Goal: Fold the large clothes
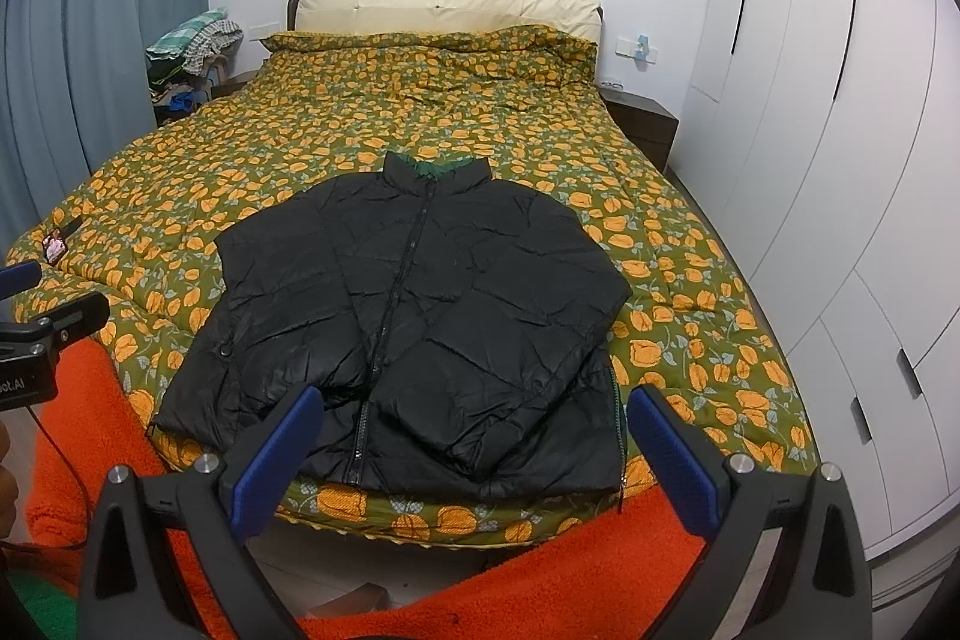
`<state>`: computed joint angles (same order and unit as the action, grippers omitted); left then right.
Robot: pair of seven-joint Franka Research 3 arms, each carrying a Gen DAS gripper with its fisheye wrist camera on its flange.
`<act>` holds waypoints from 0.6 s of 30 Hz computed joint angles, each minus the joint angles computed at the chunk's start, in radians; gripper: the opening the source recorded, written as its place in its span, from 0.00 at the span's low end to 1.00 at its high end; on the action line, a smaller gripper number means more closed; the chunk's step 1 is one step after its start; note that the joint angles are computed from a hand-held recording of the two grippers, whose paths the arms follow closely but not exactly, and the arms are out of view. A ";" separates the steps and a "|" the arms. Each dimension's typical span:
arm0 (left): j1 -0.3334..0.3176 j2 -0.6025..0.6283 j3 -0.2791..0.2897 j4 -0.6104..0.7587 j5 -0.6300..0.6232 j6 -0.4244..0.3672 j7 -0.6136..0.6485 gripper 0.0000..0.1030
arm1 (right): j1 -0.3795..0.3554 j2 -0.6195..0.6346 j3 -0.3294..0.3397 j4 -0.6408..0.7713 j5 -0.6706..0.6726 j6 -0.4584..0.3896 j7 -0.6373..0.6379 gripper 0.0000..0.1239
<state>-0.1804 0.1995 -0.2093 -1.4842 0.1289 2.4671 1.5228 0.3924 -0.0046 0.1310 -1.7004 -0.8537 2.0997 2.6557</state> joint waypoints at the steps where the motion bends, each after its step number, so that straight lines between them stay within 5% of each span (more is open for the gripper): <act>1: 0.000 0.001 0.000 0.003 0.000 -0.002 0.000 1.00 | 0.001 0.001 0.001 0.001 -0.002 -0.003 0.003 0.83; 18: -0.002 0.001 -0.001 0.004 0.003 -0.004 0.006 1.00 | -0.001 0.000 -0.003 0.001 0.001 0.001 0.013 0.83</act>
